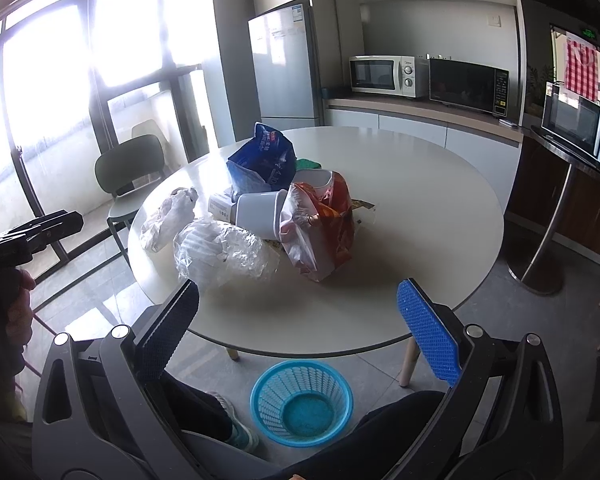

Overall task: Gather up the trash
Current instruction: 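Move both tools toward the trash pile on the table, then grasp the white red-print bag with left tool while right tool grasps the red snack bag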

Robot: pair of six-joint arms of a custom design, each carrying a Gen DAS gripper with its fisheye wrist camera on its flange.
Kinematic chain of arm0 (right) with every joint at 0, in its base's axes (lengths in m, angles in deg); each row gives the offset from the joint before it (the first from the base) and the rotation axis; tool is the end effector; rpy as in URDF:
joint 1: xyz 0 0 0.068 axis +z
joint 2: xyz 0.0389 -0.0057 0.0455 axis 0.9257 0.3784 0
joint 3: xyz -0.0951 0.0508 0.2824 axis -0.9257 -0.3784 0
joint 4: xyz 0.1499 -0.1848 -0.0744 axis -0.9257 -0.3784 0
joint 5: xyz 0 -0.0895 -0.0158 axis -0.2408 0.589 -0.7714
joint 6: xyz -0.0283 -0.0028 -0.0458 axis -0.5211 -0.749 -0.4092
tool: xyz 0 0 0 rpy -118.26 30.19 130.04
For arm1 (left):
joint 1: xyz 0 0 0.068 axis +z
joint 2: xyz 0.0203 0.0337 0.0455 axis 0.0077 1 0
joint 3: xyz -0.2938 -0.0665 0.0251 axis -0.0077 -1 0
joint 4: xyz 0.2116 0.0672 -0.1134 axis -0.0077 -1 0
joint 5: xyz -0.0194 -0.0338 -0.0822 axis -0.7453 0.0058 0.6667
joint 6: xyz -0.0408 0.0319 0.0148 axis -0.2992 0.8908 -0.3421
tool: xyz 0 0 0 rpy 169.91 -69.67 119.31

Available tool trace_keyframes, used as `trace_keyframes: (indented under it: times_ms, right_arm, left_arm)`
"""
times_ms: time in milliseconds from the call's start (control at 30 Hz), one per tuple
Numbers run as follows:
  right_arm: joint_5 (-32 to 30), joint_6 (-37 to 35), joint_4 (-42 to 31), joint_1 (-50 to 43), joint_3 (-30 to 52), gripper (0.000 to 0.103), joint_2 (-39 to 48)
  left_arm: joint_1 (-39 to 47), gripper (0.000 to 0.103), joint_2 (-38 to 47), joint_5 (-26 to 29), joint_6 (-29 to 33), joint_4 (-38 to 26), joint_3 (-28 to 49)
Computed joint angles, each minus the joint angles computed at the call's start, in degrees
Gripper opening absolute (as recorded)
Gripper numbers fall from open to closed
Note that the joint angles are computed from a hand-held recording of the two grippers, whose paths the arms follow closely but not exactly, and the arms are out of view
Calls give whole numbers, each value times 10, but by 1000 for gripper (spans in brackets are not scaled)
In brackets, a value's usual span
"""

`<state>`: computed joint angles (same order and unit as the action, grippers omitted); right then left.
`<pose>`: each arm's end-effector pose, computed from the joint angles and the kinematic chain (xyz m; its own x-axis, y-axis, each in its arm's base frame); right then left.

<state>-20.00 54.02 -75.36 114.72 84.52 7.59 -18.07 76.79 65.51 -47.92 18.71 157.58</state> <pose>0.1370 0.1206 0.5450 -0.5452 0.0460 -0.8371 -0.1079 0.9863 0.1245 0.2041 -0.0702 0.5365 -0.5458 0.0575 -0.8359 0.2939 0.9474 -0.1267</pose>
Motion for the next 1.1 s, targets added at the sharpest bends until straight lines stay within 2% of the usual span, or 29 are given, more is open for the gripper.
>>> trace_keyframes:
  times_ms: [200,567,833,1100]
  right_arm:
    - [-2,-3,-4,-4,12,94,7]
    - [-13,-11,1,-18,5,95,5]
    - [-58,-42,19,-67,4,94,15]
    - [-125,-85,52,-139,-7,90,36]
  left_arm:
    - [-9,97,5,-18,-1,-5,4]
    - [2,97,6,-7,-2,1,-3]
    - [2,97,37,-26,-2,-4,26]
    - [20,97,84,-18,-10,-15,63]
